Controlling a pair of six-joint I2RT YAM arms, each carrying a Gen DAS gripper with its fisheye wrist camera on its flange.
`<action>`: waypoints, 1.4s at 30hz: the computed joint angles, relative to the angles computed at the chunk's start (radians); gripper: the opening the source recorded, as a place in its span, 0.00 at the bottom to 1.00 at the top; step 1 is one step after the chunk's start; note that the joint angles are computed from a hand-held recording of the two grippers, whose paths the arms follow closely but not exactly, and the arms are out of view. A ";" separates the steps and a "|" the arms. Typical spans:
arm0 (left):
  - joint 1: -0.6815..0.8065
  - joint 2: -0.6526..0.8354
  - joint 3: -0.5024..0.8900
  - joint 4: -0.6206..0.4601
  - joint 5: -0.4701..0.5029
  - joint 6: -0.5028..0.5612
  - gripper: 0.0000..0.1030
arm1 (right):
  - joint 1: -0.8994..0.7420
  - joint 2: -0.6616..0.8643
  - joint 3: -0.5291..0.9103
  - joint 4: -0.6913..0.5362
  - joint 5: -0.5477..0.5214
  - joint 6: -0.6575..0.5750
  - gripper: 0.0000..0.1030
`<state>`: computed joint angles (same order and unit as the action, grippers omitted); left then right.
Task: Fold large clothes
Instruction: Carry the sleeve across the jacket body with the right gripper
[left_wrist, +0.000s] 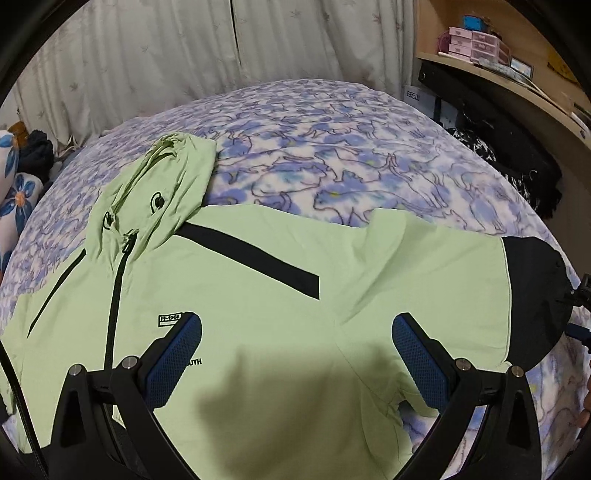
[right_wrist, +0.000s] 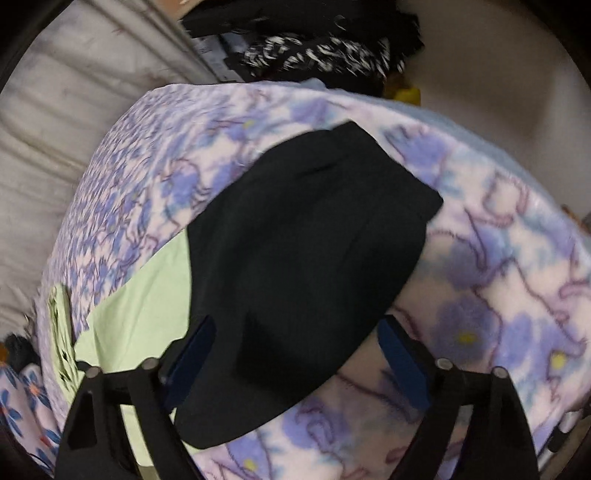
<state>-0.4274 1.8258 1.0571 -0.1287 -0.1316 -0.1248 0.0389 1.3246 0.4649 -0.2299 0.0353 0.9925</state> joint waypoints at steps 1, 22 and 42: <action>0.002 0.005 0.005 -0.005 0.010 0.001 0.99 | -0.013 0.017 -0.011 0.023 -0.014 -0.002 0.73; 0.383 -0.321 -0.231 -0.079 0.193 0.080 0.71 | 0.795 0.139 0.648 -0.248 0.613 -0.159 0.04; 0.826 -0.318 -0.357 -0.112 0.474 0.354 0.71 | 1.120 0.729 0.797 0.057 0.339 0.175 0.46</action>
